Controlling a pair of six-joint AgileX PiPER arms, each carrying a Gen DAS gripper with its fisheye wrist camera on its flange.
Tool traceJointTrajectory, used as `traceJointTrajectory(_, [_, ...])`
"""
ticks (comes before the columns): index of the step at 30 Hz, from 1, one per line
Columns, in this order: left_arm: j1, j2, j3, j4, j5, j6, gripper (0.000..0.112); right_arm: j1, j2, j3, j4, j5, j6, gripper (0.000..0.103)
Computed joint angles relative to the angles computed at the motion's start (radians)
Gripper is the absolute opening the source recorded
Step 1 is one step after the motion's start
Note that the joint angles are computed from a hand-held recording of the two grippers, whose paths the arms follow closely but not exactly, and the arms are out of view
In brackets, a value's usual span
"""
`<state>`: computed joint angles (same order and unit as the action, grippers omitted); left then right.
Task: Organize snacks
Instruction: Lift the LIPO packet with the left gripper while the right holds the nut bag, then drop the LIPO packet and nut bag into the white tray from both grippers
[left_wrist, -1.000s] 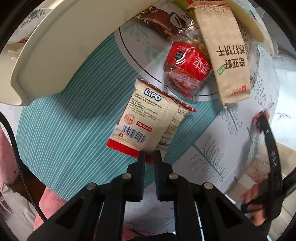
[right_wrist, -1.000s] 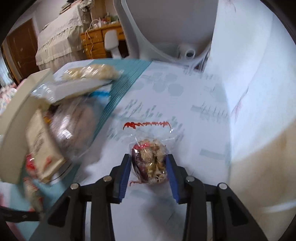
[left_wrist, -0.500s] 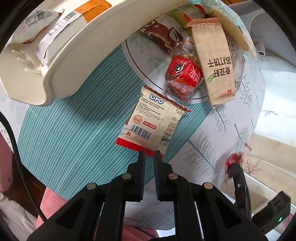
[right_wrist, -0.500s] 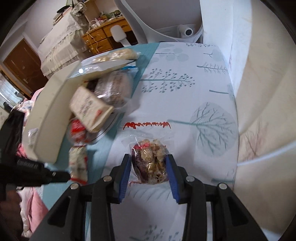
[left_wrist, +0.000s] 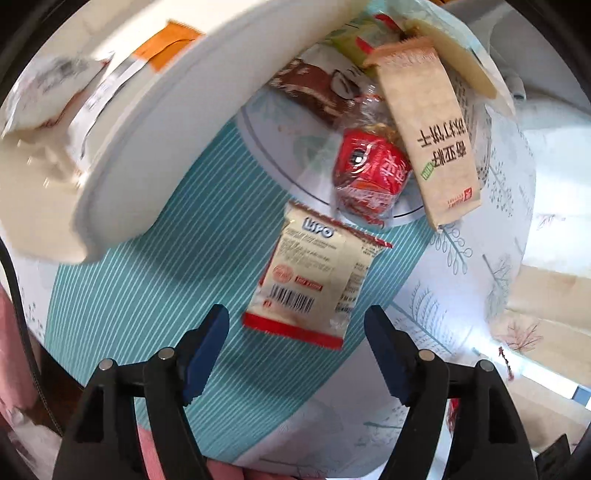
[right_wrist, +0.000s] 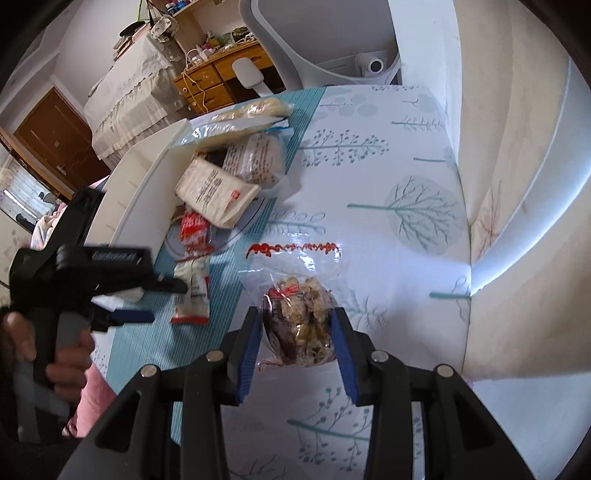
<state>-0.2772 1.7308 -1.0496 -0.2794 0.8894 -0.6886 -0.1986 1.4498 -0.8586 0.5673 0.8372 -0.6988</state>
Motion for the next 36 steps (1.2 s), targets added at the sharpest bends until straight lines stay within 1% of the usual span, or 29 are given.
traceJointTrajectory(3, [-0.028,0.06,-0.061,0.044,0.02,-0.03,0.075,-0.005,-0.006,0.0,-0.004,0.015,-0.005,0.038])
traceJointTrajectory(10, [-0.084,0.167,-0.182,0.147,0.076,-0.089,0.074,-0.035,-0.01,0.003,-0.015,0.007,0.002,0.038])
traceJointTrajectory(11, [-0.087,0.179,-0.195,0.154,0.082,-0.086,0.068,-0.039,-0.013,0.008,-0.017,0.005,0.004,0.038])
traceJointTrajectory(12, [-0.091,0.192,-0.21,0.157,0.09,-0.087,0.066,-0.041,-0.013,0.009,-0.02,0.004,0.009,0.038])
traceJointTrajectory(16, [-0.116,0.225,-0.273,0.199,0.13,-0.108,0.057,-0.046,-0.019,0.011,-0.032,0.0,0.026,0.038])
traceJointTrajectory(17, [-0.115,0.232,-0.285,0.193,0.131,-0.097,0.053,-0.047,-0.024,0.013,-0.035,0.0,0.033,0.038])
traceJointTrajectory(20, [-0.119,0.253,-0.326,0.171,0.143,-0.071,0.048,-0.04,-0.029,0.012,-0.044,-0.003,0.051,0.038])
traceJointTrajectory(24, [-0.107,0.244,-0.34,0.127,0.18,-0.008,0.047,-0.013,-0.031,0.009,-0.059,-0.006,0.081,0.038])
traceJointTrajectory(28, [-0.118,0.202,-0.322,0.094,0.187,0.055,0.047,0.035,-0.026,0.002,-0.07,-0.009,0.121,0.038])
traceJointTrajectory(32, [-0.12,0.123,-0.315,0.077,0.185,0.163,0.047,0.094,-0.033,0.002,-0.07,-0.008,0.177,0.038])
traceJointTrajectory(36, [-0.15,0.016,-0.322,0.122,0.175,0.266,0.047,0.153,-0.046,0.003,-0.051,0.001,0.237,0.038])
